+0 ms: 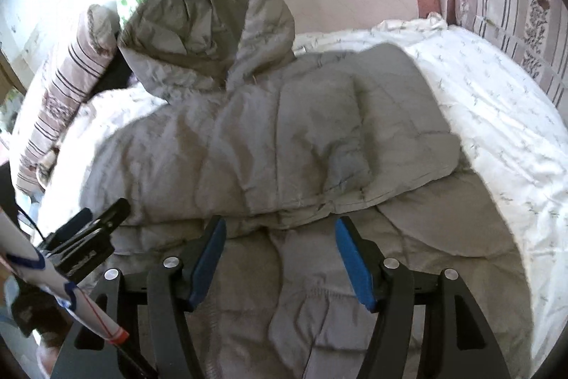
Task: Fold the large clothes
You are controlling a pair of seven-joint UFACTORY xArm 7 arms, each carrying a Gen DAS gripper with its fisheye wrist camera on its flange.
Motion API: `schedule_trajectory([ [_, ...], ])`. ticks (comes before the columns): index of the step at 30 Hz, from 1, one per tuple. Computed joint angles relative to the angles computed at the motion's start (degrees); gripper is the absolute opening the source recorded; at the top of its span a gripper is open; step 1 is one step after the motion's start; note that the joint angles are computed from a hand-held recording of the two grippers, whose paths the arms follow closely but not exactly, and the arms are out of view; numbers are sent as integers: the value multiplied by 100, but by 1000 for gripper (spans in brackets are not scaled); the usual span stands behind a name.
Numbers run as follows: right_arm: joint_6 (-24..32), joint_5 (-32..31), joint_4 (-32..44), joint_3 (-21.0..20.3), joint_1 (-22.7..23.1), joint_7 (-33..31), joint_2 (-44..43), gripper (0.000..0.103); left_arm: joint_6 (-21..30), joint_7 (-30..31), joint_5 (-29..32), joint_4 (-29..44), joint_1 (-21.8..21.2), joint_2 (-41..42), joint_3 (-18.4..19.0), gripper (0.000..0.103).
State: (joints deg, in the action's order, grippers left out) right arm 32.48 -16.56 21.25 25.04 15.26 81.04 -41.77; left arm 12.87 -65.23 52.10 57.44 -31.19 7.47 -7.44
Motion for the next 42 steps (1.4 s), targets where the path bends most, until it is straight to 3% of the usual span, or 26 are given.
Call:
schedule_trajectory([
  [4,639,-102,542,21,17,-270,-181,68,-116,-298,156,-168,137,-304,33,87],
  [9,1091,-322,1556,-65,-176,-917,225,69,-230,-425,178,-354,495,-639,-80,87],
  [13,939,-276,2254,-379,-334,-1380,702,75,-128,-785,542,-362,728,-762,-229,87],
  [17,792,-217,2861,-641,-564,-1684,1263,75,-98,-422,211,-326,806,-654,-323,87],
  [20,597,-112,3318,-857,-700,-1766,1766,75,-39,-447,304,-246,760,-570,-321,87],
  [25,907,-622,4460,-969,-914,-1815,2860,75,-18,-632,557,-173,695,-529,-264,87],
  [39,1291,-1168,6227,-1927,-245,-2355,4795,75,-169,-200,7,-90,621,-333,-146,87],
  [42,1580,-1439,6568,-2078,-87,-2358,5091,67,-170,-76,-123,-68,572,-280,-112,87],
])
